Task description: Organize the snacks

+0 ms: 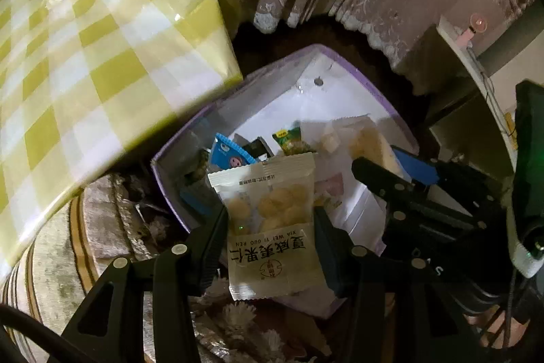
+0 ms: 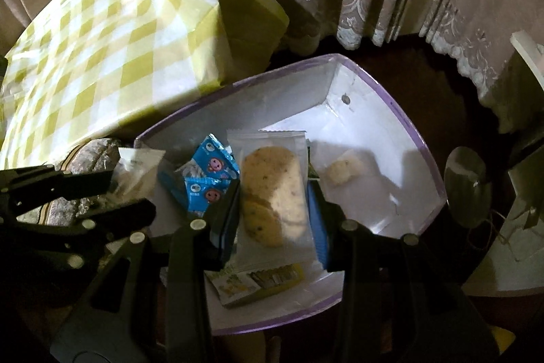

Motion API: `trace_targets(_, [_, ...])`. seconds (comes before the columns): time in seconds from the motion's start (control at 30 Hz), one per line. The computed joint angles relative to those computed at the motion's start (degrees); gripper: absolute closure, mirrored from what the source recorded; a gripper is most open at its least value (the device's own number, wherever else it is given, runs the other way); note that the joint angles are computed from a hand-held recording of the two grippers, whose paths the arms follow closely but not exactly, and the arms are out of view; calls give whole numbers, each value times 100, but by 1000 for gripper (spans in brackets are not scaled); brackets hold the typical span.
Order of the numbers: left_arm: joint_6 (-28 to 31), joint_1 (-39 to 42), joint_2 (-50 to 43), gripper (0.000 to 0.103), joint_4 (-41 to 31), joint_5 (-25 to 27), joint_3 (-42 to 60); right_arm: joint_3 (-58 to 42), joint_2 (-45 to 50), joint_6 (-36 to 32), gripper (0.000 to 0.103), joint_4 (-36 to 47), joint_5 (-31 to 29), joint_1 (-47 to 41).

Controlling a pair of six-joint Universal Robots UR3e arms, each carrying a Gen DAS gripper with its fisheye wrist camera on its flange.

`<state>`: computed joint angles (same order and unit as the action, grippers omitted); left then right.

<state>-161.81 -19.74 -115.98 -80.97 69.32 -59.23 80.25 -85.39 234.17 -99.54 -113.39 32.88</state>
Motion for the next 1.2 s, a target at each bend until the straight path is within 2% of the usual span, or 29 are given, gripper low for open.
trace_targets(0.27, [35,-86,-132,47,-59,40,93,253,-70,121,60,-76,140,-15])
trace_targets(0.53, [1,10,124,33,87,23,-228,157,-127,369,39,125,63,78])
trace_targets(0.67, [-60,233,672,30,25,-46,-762,-61,-97,472,36,338,-4,251])
trace_targets(0.8, [224,556,1560,29,-116,-217,-1690,-364,15,639,36,649,-35,485])
trace_targets(0.93, [406,714,2413,29,398,-180,-2691,-637,132,760,35,870,-5,711])
trace_targets(1.1, [309,619,2613,29,902,-32,-3126,-1062,316,985,35,1264,-51,1000])
trace_targets(1.2, [284,647,2650,29,967,-82,-3213,-1143,323,1141,35,1408,-102,1054])
